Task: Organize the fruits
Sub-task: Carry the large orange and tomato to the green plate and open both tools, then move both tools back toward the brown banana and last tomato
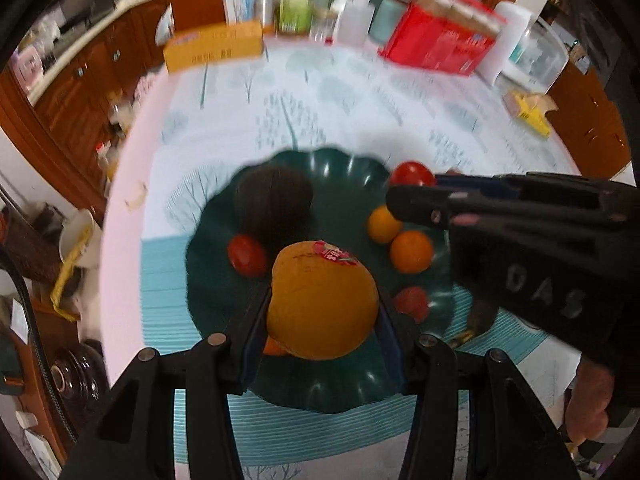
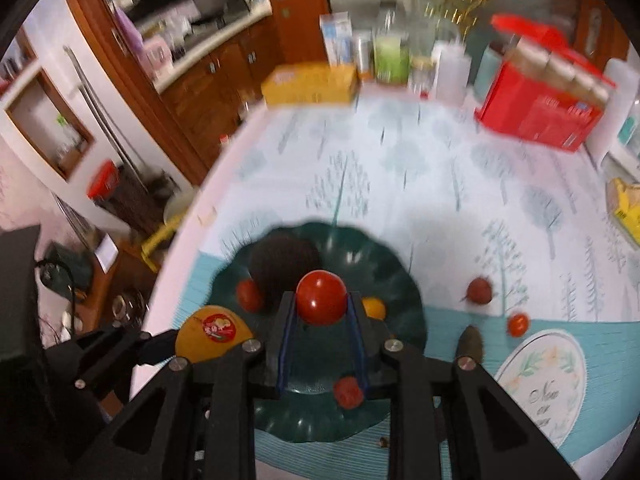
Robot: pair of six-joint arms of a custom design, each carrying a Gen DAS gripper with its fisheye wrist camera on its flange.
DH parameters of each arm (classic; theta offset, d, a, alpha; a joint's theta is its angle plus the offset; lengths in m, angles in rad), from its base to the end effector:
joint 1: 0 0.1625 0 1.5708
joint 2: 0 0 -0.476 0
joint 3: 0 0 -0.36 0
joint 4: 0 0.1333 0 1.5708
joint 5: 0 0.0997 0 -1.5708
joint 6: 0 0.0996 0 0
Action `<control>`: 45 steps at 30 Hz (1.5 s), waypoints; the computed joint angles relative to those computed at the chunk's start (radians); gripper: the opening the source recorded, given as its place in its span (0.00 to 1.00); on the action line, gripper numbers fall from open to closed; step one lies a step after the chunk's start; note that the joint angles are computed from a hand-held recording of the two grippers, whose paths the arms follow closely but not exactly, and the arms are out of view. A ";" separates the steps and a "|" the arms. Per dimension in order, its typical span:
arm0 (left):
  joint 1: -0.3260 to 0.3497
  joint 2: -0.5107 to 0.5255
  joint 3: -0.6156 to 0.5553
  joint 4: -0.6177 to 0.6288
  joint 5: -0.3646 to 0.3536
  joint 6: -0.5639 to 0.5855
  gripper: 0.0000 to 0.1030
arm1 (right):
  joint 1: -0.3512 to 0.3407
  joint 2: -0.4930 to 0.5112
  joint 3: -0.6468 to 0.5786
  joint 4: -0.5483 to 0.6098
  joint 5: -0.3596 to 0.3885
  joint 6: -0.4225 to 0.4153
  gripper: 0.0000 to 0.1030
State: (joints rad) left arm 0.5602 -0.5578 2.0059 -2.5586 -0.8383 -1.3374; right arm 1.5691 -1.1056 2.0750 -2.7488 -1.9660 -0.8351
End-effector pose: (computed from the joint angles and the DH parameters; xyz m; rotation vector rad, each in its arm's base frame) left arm -0.3210 -0.4373 -0.0535 -0.1759 2.3794 -0.6254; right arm 0.0940 -0.5340 0.2218 1.0400 -2.4894 0.0386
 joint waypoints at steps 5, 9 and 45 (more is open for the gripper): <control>0.043 0.031 0.027 -0.110 -0.043 0.049 0.47 | -0.026 0.081 0.012 -0.040 -0.096 0.009 0.24; 0.053 0.037 0.040 -0.158 -0.040 0.086 0.48 | -0.040 0.108 0.017 -0.047 -0.128 0.003 0.25; -0.092 0.090 -0.173 0.072 0.017 0.206 0.90 | -0.183 -0.213 0.106 -0.053 0.150 -0.050 0.46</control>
